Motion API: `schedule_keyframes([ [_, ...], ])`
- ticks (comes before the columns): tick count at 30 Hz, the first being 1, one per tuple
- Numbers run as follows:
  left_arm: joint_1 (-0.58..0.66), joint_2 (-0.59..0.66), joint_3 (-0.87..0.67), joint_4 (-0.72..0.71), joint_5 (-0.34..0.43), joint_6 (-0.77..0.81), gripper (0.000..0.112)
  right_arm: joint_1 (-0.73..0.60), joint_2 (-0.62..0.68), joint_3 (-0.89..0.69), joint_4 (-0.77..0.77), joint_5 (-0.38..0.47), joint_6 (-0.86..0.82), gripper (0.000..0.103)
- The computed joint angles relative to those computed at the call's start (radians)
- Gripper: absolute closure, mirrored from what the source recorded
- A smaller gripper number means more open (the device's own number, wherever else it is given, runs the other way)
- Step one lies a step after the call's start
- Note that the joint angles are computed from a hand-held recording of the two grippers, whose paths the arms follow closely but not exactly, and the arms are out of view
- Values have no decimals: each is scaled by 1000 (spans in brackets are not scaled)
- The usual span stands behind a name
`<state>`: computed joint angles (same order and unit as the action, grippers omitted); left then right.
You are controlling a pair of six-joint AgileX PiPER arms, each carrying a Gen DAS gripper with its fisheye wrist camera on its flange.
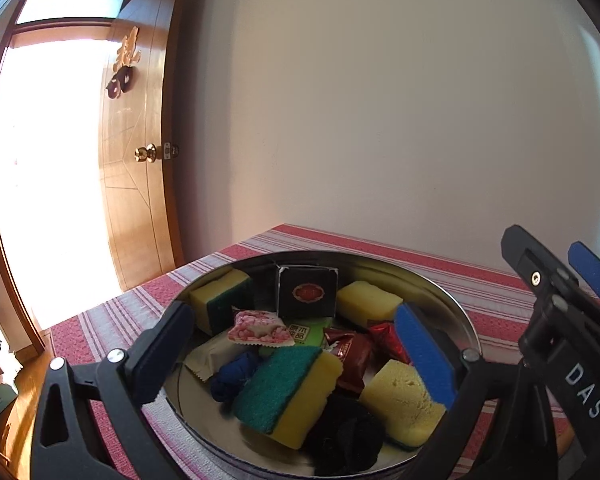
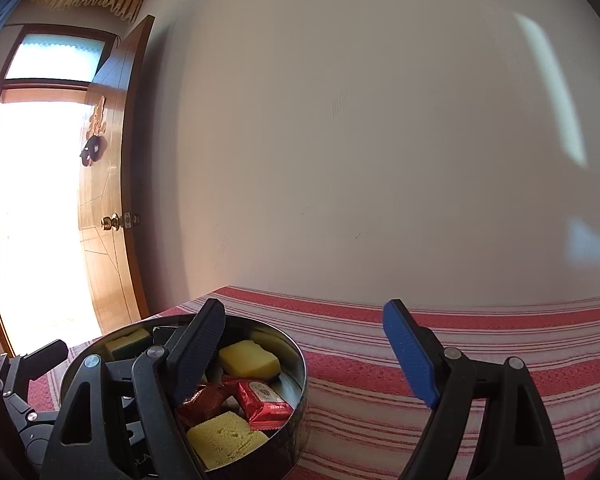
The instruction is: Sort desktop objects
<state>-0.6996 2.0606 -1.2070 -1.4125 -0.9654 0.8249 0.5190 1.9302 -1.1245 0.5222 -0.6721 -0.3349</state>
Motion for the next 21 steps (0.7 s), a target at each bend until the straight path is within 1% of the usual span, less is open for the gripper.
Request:
schedule_keyframes([
  [1, -10, 9, -5, -1, -32, 7, 10, 1, -5, 10, 3, -4, 3, 19],
  [3, -24, 22, -11, 1, -74, 8, 10, 4, -14, 31, -1, -6, 14, 14],
  [5, -30, 23, -9, -4, -82, 3, 10, 23, -22, 54, 51, -45, -25, 11],
  [8, -36, 18, 0, -2, -103, -10, 10, 49, -30, 86, 95, -121, -68, 2],
  [10, -43, 17, 0, -16, -116, -12, 10, 68, -27, 96, 133, -167, -113, 1],
  [15, -54, 23, -2, -43, -153, -24, 10, 93, -27, 107, 172, -218, -167, 1],
  [16, -55, 23, 3, -41, -153, -33, 10, 94, -28, 109, 175, -219, -171, 1],
  [18, -53, 11, 25, -21, -127, -64, 10, 100, -33, 114, 190, -223, -179, 1],
  [21, -48, -20, 72, 25, -48, -112, 10, 95, -47, 134, 200, -226, -169, 1],
])
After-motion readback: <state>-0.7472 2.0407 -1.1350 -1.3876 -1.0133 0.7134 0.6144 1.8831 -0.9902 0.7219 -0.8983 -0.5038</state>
